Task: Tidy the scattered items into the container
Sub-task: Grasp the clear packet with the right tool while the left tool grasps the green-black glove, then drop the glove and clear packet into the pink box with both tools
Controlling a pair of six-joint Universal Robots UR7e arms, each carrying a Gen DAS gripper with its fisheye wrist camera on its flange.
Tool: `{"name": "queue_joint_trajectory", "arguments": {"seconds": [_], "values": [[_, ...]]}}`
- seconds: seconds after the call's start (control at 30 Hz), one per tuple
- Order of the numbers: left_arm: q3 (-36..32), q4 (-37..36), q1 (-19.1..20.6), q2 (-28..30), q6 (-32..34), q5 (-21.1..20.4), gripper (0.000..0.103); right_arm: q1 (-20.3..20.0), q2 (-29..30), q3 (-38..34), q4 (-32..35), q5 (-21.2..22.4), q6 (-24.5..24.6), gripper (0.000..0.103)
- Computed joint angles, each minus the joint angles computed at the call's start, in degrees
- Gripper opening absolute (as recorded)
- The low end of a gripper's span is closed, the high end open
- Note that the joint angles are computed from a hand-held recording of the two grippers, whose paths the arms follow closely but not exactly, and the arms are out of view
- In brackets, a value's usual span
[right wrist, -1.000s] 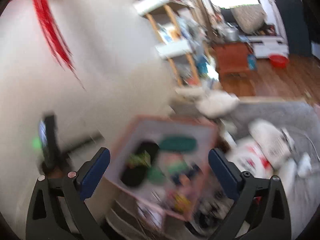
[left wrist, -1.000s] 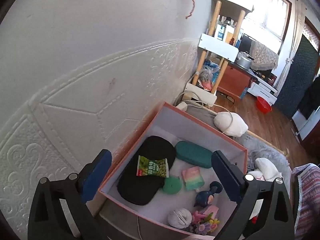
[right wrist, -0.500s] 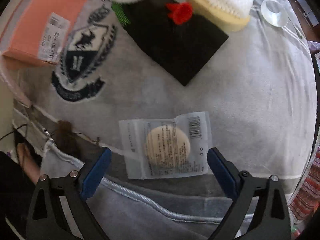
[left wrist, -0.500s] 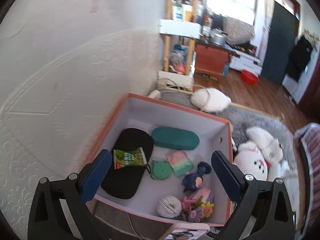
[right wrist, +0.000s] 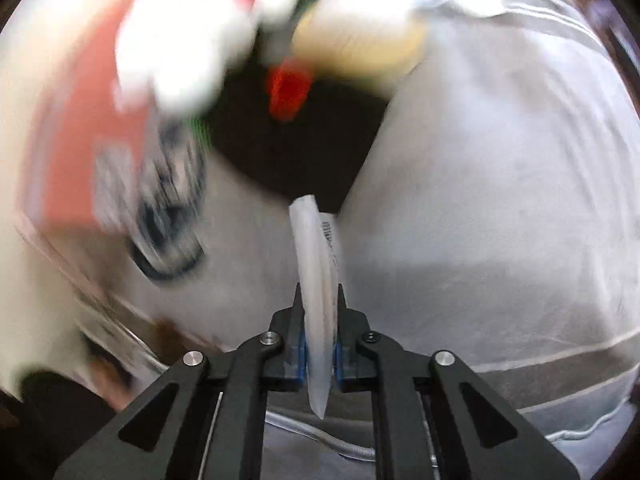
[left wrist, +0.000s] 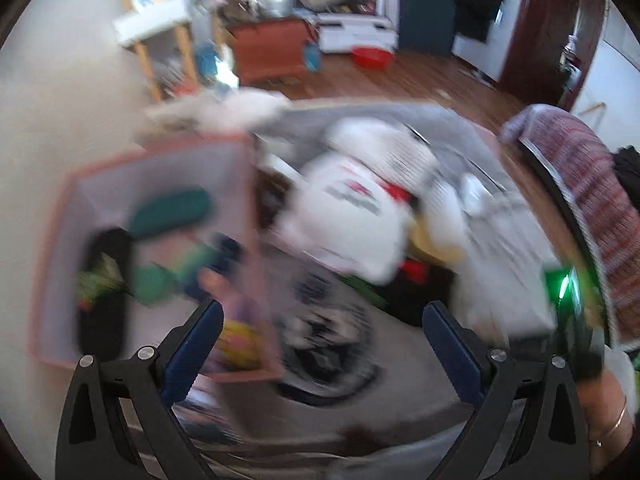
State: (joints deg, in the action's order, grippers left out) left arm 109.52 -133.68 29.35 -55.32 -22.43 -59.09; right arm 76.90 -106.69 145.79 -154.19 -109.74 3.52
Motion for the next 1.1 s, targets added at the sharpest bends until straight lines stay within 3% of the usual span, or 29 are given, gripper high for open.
{"name": "queue_joint_trajectory", "arguments": {"seconds": [0.07,0.13,0.2,0.27,0.33,0.43,0.53,0.57,0.6,0.63,0.7,0.83,1.0,1.1], "values": [[-0.4,-0.3,0.3,2.9,-3.8,-5.4,0.1,-1.2,-4.1,0.9,-1.7,3.1,0.4,0.009],[-1.4,-1.3,1.1,7.1,-6.8,-8.4,0.1,-5.7,-8.2,1.3,-1.2,8.1,-0.6,0.009],[-2.6,-2.2,2.2,11.1,-10.7,-6.8,0.1,-12.4,-12.8,2.1,1.8,14.5,-2.9,0.009],[-3.1,-4.7,4.2,13.9,-15.7,-6.3,0.1,-15.8,-14.7,2.3,3.5,18.2,-4.0,0.009],[-4.1,-7.8,7.3,16.8,-20.6,-8.5,0.1,-16.9,-14.8,2.2,4.2,20.1,-4.7,0.009],[-3.7,-16.4,11.2,20.0,-25.8,-12.1,0.1,-14.7,-12.7,1.1,4.4,18.7,-4.9,0.009],[-1.3,-27.5,10.4,21.7,-26.8,-6.4,0.102,-15.2,-11.6,1.5,5.1,18.7,-6.2,0.009],[-1.8,-27.2,10.2,22.3,-24.2,-5.9,0.094,-16.0,-12.2,1.5,6.0,18.9,-6.7,0.009],[-2.9,-24.6,9.5,22.8,-21.0,-4.6,0.077,-16.5,-12.3,1.4,6.2,19.4,-6.9,0.009],[-3.8,-21.9,9.1,22.8,-18.6,-4.9,0.005,-16.8,-12.4,1.4,6.1,20.0,-6.7,0.009],[-3.5,-21.6,10.0,21.6,-17.6,-10.4,0.006,-18.2,-13.3,1.5,6.2,21.9,-6.8,0.009],[1.6,-24.2,9.3,16.3,-19.1,-16.0,0.006,-19.8,-15.6,1.9,6.1,24.8,-7.1,0.009],[10.7,-26.3,5.9,6.1,-20.6,-20.0,0.006,-22.9,-18.5,2.4,7.4,29.0,-7.2,0.009],[14.9,-26.5,3.6,-0.8,-21.0,-20.7,0.006,-23.7,-20.0,2.6,8.7,29.3,-7.9,0.009]]}}
